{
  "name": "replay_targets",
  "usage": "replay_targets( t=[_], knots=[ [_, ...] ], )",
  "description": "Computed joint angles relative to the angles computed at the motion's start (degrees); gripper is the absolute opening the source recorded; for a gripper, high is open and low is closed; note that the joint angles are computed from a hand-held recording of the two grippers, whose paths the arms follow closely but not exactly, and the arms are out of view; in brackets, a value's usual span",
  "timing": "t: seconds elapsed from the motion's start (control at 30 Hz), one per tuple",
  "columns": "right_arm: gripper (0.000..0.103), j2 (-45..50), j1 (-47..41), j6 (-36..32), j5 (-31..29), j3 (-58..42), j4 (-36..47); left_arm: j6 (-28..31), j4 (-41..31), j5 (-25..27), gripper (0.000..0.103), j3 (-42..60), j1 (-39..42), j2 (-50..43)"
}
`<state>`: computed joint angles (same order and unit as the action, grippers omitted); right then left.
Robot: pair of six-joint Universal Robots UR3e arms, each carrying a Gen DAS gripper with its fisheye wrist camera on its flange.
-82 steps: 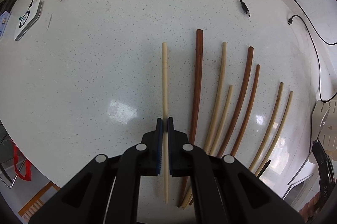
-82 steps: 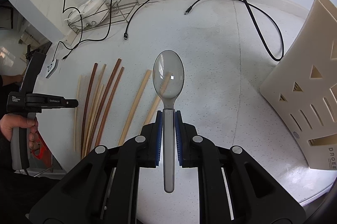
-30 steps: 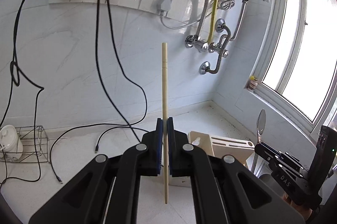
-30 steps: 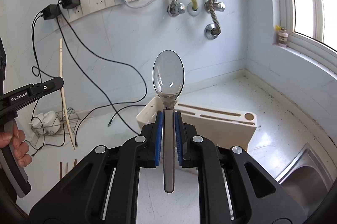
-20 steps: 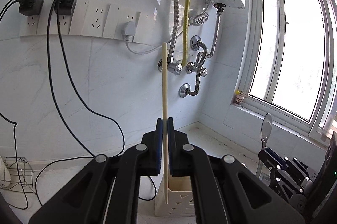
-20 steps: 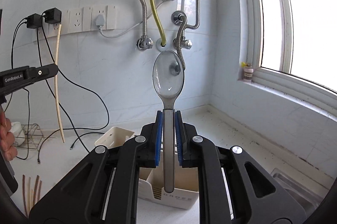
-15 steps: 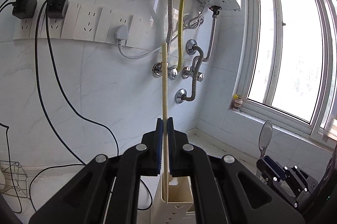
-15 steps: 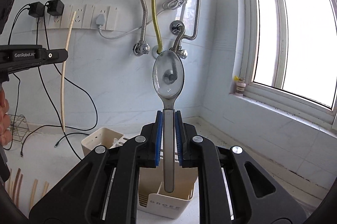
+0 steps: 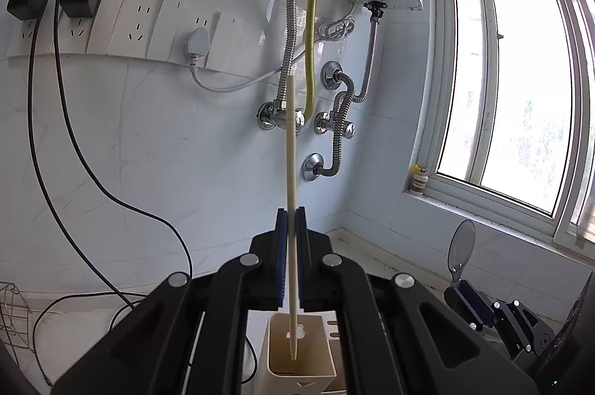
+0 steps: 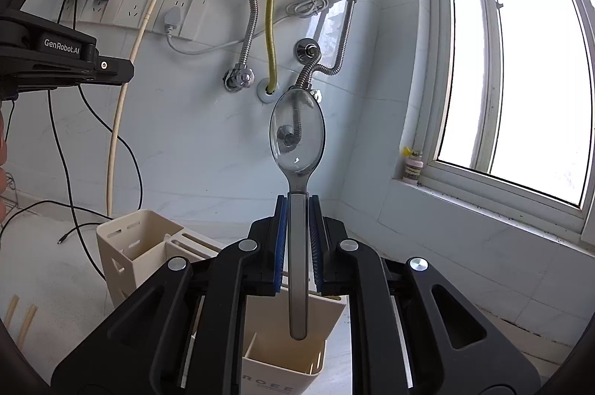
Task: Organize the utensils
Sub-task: 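Carry the light chopstick with the left gripper into the cream utensil holder, then open the left gripper over the holder while the right gripper drops the grey spoon in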
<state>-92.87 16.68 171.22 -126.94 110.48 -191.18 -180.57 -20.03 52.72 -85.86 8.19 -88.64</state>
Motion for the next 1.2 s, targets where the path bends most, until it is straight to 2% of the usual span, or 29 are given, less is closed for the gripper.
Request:
replay_targets(
  t=[0.23,0.7,0.73,0.77,0.8,0.83,1.2],
  knots=[
    [0.011,-0.5,-2.9,0.6,3.1,3.9,-2.7,0.0,2.1,4.5,0.004,-0.8,-3.4,-1.6],
    [0.011,-0.7,-3.8,3.3,5.8,8.6,-6.2,-0.8,9.6,8.7,0.004,-7.5,-5.6,-2.1],
    [0.013,-0.8,-4.1,3.7,6.4,9.1,-6.6,0.1,9.8,9.4,0.011,-8.1,-5.9,-2.1],
    [0.030,-1.1,-4.4,4.1,6.9,9.8,-6.7,1.2,9.1,10.8,0.020,-8.5,-6.4,-2.0],
    [0.045,-1.5,-4.7,4.8,7.2,10.8,-7.8,1.5,9.2,11.1,0.041,-9.2,-6.3,-1.7],
    [0.059,-2.1,-5.0,5.6,7.5,11.8,-8.9,1.1,9.8,10.3,0.050,-10.3,-5.7,-1.1],
    [0.059,-8.6,-5.6,6.8,4.3,12.9,-4.7,1.9,6.3,5.5,0.050,-12.9,0.4,5.0]
  ],
)
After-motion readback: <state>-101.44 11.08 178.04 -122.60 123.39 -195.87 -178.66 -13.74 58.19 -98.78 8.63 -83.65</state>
